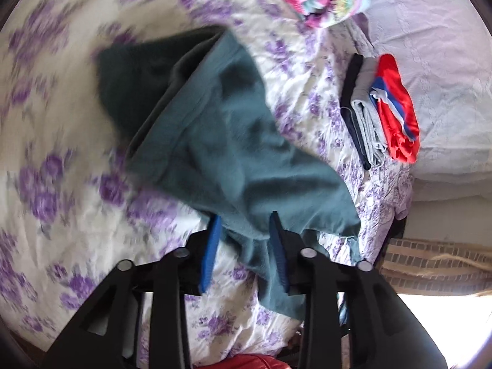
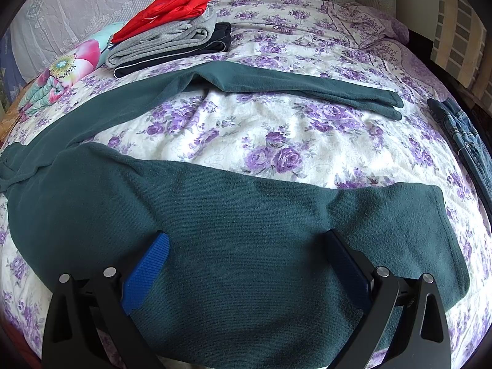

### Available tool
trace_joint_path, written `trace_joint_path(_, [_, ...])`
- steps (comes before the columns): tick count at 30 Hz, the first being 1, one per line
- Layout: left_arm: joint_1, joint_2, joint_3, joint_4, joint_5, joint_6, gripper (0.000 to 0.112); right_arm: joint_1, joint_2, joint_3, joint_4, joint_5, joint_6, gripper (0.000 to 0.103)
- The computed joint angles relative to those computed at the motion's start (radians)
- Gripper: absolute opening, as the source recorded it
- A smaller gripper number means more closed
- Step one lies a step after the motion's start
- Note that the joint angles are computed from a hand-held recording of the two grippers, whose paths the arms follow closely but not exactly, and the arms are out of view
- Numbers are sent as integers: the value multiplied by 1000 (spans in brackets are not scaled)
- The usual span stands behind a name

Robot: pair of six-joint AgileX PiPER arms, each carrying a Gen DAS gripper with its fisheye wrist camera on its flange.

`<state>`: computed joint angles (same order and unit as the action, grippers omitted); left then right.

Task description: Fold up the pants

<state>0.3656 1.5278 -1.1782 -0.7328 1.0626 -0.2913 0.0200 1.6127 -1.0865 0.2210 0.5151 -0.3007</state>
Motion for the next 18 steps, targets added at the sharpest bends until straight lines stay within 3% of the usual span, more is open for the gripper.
trace_joint_path(6, [10,-12,54,12,-32,-27,37,0,-3,6,3,-4,-2,100])
trace_joint_path(13, [-5,-17,15,22,-53,-8,5,1,-3,8,4,-6,-3,100])
trace_joint_path(18, [-7,6,-80,27,-54,-6,1,0,-3,8,6,-6,-5,100])
